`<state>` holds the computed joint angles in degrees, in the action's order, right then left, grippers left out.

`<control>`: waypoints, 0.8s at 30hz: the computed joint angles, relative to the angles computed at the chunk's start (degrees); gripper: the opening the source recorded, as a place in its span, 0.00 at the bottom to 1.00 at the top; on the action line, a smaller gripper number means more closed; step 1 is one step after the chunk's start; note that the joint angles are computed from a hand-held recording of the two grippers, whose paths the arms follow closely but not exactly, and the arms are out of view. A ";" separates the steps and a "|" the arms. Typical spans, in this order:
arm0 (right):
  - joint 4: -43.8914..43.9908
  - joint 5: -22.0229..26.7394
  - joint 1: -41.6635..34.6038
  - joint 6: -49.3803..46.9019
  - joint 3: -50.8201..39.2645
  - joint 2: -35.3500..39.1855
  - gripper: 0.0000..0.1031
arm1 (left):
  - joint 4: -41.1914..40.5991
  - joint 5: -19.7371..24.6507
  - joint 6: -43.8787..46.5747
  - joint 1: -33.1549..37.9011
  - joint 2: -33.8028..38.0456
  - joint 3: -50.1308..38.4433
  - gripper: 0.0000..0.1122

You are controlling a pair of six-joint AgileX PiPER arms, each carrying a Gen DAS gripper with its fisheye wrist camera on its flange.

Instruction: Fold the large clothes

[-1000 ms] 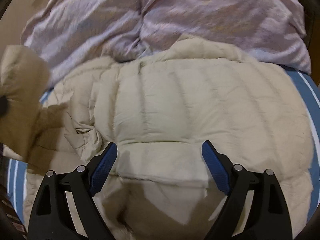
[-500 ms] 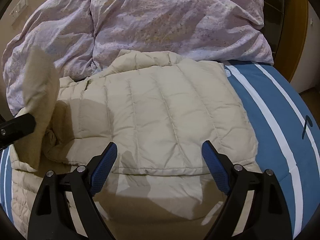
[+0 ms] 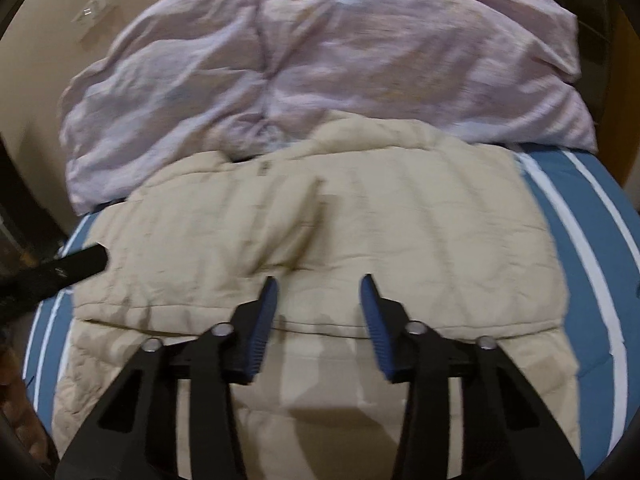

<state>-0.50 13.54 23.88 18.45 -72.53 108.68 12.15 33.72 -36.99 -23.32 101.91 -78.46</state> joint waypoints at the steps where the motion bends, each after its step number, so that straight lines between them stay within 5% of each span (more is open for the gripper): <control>1: -0.48 -0.14 0.80 0.19 -0.36 0.04 0.36 | 1.22 -0.06 -0.78 0.32 -0.63 1.11 0.31; 5: -8.29 -0.36 3.98 5.92 -2.94 1.72 0.26 | 6.55 -0.13 -4.78 1.28 -2.87 5.19 0.35; 11: -11.68 7.45 4.67 8.98 -11.08 8.98 0.18 | 8.97 -1.75 -5.45 3.65 -6.42 11.54 0.35; 18: -0.20 10.27 1.71 0.68 -14.23 12.59 0.18 | 9.21 -4.33 -3.82 7.15 -11.11 19.83 0.40; 21: 4.00 10.33 0.97 -2.92 -12.77 11.03 0.30 | 7.61 -6.36 -1.05 9.72 -15.03 25.18 0.46; 24: 10.47 6.49 -0.31 -8.16 -5.55 5.85 0.56 | 3.76 -7.84 4.31 13.06 -19.75 30.61 0.49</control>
